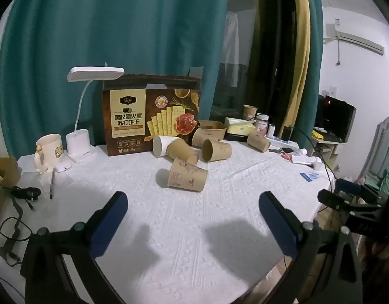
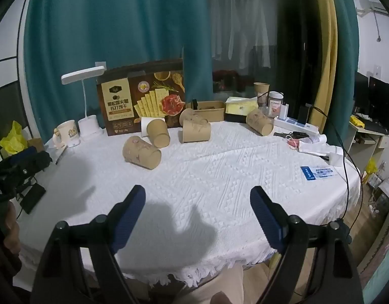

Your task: Flip cup upright

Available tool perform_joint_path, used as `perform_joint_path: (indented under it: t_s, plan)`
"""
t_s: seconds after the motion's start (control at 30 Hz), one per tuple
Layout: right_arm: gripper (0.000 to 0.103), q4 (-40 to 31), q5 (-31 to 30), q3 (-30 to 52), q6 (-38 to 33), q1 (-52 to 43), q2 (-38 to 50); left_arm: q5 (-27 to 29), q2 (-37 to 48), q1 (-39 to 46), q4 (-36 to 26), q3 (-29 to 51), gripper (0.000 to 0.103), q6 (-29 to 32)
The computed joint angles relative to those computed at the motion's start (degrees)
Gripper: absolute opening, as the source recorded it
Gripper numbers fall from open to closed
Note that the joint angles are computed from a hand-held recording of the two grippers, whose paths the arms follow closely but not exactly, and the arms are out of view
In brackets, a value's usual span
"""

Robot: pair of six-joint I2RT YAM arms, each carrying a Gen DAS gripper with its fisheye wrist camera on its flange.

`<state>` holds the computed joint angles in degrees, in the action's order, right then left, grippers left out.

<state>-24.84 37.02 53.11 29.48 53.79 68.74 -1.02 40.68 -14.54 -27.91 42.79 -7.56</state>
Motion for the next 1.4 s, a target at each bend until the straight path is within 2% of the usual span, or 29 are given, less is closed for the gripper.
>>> perform_joint_path:
  t_s: [0.07,0.33,0.63,1.4]
  plan:
    - [0.083,1.5,1.5,-0.8,-0.5,0.9,-0.6,-0.1,0.1,-0.1,-0.1,0.1,0.103,0.1]
    - [0.083,-1.4,1.8,0.7,1.0,1.9,-0.5,-2.7,0.1,-2.5,0.1,0.2,0.103,-0.8]
    - [0.083,-1.5,2.0,1.0,0.6,1.8,-0.9,0.2,-1.1,0.6,-1.0,0.6,0.103,0.4]
    - [0.083,-1.8,2.3,1.4,0.4,2.1,-1.2,-0.3,-1.4,0.2,-1.7,1.1,0.103,0.2]
